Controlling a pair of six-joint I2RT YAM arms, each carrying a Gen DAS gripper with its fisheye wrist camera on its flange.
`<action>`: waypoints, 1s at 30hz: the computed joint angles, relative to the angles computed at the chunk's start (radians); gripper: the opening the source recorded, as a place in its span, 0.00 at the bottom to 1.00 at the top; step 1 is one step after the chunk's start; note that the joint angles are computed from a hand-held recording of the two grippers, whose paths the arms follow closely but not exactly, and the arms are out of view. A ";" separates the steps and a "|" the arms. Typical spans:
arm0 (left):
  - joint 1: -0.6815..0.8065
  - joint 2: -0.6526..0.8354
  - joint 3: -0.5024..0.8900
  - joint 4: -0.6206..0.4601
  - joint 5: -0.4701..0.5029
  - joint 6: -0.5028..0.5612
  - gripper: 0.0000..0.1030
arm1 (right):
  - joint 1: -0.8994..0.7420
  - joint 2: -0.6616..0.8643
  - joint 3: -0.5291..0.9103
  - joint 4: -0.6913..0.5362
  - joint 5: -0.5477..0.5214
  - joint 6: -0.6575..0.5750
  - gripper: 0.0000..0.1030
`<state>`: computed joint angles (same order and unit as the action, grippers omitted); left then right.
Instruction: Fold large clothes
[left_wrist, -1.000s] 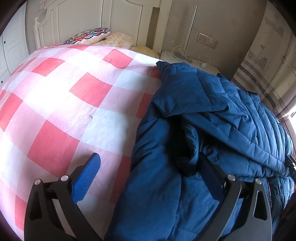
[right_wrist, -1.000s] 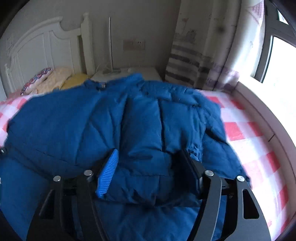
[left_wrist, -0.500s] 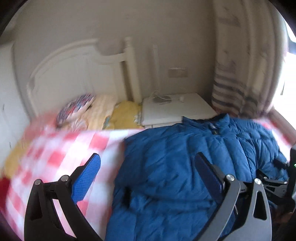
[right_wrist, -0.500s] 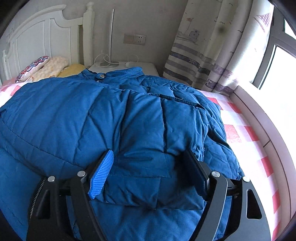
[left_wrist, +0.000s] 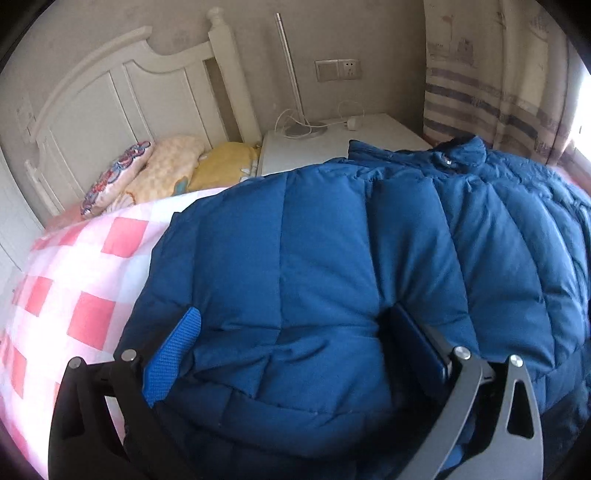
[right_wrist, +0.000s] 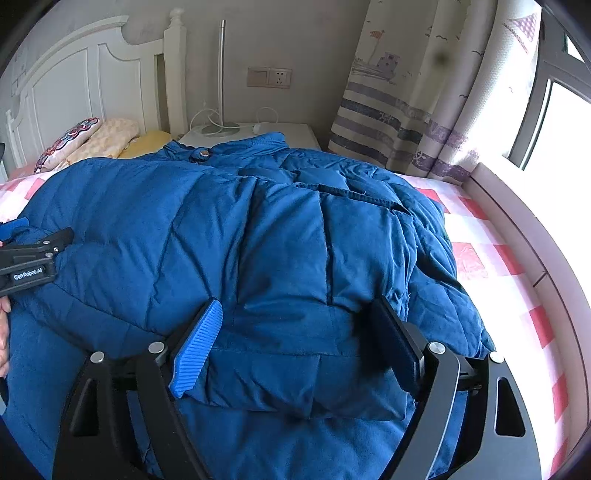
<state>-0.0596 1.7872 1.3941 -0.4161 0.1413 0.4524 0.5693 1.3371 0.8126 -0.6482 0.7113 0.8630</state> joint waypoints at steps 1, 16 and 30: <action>-0.003 -0.003 -0.005 0.005 -0.009 0.002 0.98 | 0.001 0.003 0.002 -0.001 0.001 0.000 0.80; -0.007 0.009 0.004 0.004 -0.025 0.006 0.98 | 0.005 0.007 0.006 -0.004 0.001 0.002 0.84; -0.001 0.020 0.023 -0.015 -0.010 -0.005 0.98 | -0.275 0.086 0.111 0.149 -0.227 -0.295 0.85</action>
